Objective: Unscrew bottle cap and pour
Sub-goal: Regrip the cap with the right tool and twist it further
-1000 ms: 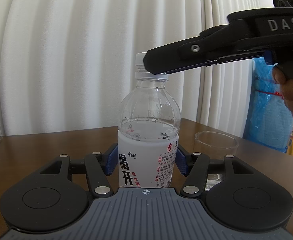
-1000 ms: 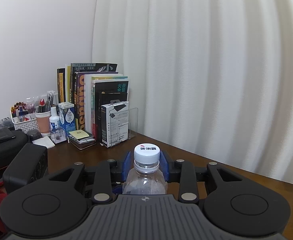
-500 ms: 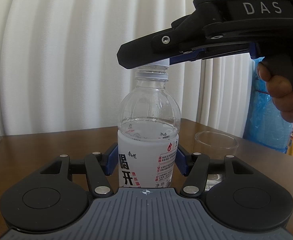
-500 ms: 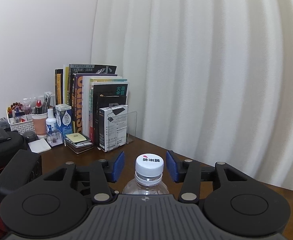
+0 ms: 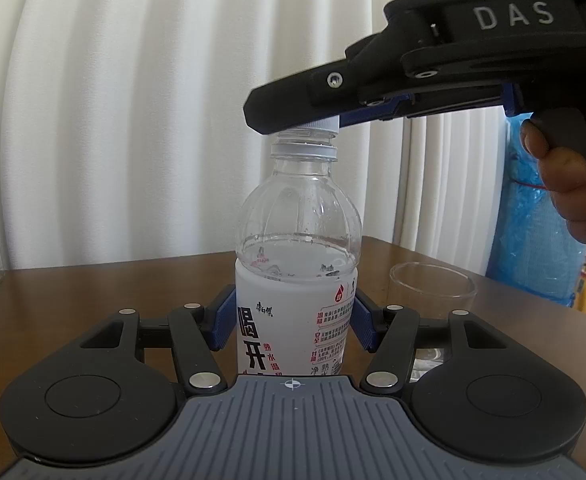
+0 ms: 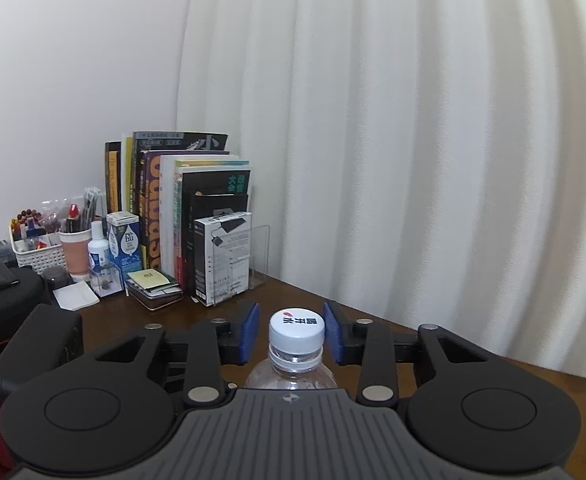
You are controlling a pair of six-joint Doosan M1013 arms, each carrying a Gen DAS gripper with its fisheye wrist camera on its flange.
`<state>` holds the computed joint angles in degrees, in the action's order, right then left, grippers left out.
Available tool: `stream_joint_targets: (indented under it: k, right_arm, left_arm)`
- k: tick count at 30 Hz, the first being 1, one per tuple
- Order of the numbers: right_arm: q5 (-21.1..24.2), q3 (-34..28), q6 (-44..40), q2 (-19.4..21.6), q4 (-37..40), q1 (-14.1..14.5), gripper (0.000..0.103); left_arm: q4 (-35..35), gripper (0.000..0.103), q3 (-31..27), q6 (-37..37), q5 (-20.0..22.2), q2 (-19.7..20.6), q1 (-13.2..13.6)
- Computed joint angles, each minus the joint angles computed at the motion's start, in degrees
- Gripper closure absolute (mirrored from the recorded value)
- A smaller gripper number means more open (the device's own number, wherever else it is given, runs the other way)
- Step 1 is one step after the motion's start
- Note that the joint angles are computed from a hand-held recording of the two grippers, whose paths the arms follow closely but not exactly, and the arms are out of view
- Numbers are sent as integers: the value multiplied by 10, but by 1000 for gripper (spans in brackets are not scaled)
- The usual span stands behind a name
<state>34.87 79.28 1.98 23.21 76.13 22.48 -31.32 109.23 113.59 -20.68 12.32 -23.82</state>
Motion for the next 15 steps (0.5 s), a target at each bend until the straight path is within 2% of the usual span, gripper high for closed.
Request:
stream_joint_targets:
  k: [7,10,15]
  right_arm:
    - [-21,10,1,-4,15,3,71]
    - [-52,19,3,-9,17,12,71]
    - [-104,34,2,-17,28,26,71]
  left_arm:
    - [-3,45,-1,2,-1,1,0]
    - [15,45,-5,-14,4,4,6]
    - [6,45,-6,-4,2,7,5]
